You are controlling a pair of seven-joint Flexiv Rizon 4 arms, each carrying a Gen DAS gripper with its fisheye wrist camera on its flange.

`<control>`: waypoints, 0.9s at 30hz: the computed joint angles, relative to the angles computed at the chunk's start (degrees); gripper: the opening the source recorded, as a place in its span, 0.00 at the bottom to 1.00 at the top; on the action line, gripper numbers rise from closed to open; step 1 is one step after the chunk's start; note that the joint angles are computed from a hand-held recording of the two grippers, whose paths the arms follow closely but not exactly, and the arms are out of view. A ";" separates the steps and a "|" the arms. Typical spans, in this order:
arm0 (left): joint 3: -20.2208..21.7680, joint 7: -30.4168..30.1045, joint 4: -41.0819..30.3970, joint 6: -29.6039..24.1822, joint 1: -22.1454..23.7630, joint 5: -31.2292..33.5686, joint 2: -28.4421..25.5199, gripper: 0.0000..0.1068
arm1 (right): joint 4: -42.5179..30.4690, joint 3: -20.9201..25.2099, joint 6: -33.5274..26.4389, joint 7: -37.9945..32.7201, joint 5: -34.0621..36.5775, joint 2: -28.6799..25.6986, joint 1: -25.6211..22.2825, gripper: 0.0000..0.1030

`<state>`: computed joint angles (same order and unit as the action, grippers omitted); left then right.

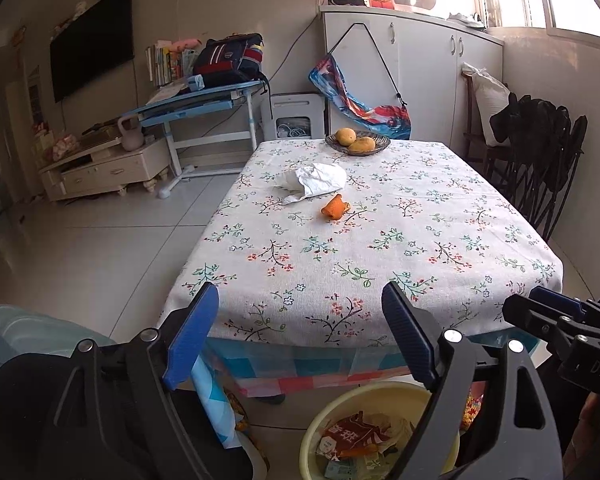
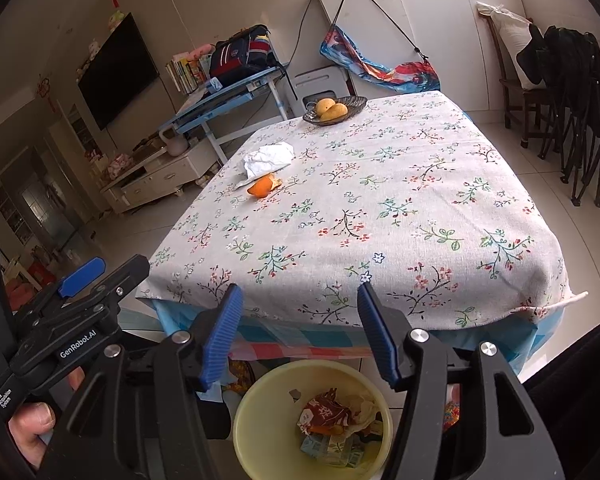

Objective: Collect trash
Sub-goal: 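Move both grippers back over the table toward the tissue and peel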

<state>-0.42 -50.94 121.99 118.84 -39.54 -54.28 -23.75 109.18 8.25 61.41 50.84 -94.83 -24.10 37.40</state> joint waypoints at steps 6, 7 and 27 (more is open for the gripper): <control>-0.14 -1.70 -0.36 -1.24 1.00 1.33 0.19 0.77 | -1.94 -0.42 1.83 -0.53 -0.33 -1.56 -0.18 0.57; 0.03 -1.92 -0.72 -1.80 1.12 1.50 0.15 0.78 | -2.47 -0.56 2.22 -1.17 -0.14 -1.96 -0.18 0.57; 23.16 -10.58 -17.88 -21.41 -7.56 2.60 -9.52 0.82 | -16.99 -7.30 11.01 -16.63 14.05 -13.06 0.79 0.57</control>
<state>22.74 -61.53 104.11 97.43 -47.10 -51.67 -33.27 92.20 0.96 72.43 34.21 -80.77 -37.17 38.19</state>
